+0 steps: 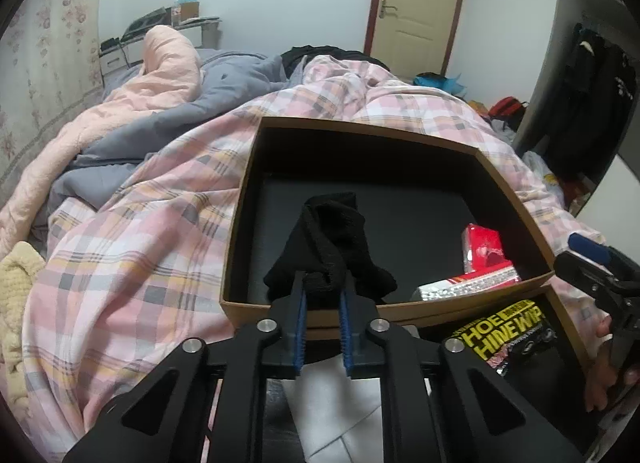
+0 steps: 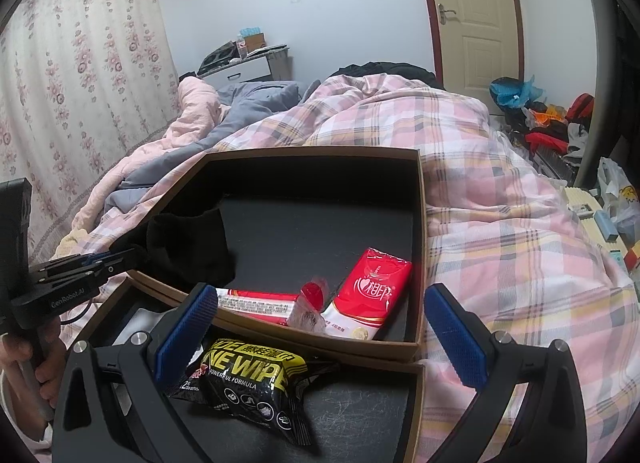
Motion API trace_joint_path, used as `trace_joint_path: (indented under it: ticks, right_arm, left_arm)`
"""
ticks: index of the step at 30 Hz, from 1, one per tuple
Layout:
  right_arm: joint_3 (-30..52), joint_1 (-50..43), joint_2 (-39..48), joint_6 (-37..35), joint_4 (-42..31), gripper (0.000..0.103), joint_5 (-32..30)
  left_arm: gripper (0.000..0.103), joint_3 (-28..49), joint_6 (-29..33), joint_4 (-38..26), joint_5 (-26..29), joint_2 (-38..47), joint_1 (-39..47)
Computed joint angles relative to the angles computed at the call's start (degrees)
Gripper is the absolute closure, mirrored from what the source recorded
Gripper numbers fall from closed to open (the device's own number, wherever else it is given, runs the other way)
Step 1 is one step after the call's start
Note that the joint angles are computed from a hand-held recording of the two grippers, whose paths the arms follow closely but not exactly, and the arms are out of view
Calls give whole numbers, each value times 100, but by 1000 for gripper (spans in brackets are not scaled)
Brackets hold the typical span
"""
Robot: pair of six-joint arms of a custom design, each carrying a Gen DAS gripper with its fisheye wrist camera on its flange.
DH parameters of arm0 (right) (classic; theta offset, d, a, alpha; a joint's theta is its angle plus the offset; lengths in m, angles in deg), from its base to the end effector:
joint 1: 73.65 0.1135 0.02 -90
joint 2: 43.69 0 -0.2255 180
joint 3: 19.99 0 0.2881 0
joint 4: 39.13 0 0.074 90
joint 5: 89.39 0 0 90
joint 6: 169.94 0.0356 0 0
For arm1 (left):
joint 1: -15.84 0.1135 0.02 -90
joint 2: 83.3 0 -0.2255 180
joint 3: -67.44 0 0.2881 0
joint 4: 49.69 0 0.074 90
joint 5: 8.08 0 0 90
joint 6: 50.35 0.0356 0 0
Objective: Organize soft objects
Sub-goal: 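Lower the left tool onto the black knit cloth and close it, then lift the black knit cloth out of its compartment with the left tool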
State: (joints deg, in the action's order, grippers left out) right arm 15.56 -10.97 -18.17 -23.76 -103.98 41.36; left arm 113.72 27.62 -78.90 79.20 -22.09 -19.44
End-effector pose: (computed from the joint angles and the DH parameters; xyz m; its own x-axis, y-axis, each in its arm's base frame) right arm 0.0933 0.1300 0.1783 -0.6246 0.1623 -0.7639 0.0331 0.9828 0.1817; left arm 0.2201 -0.1536 0.1606 -0.6705 0.2193 -0.7088 0.4186 0.9006 -0.1173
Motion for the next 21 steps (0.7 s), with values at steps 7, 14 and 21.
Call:
trace_joint_path:
  ticks: [7, 14, 21]
  right_arm:
    - [2, -8, -17, -3, -2, 0, -9]
    - [6, 11, 9, 13, 4, 0, 10]
    - [15, 10, 45, 5, 21, 0, 4]
  left_arm:
    - [98, -421, -125, 208, 923, -731, 442]
    - [98, -747, -318, 342, 1165, -1391, 664]
    - [98, -1133, -442, 100, 1670, -2678, 949]
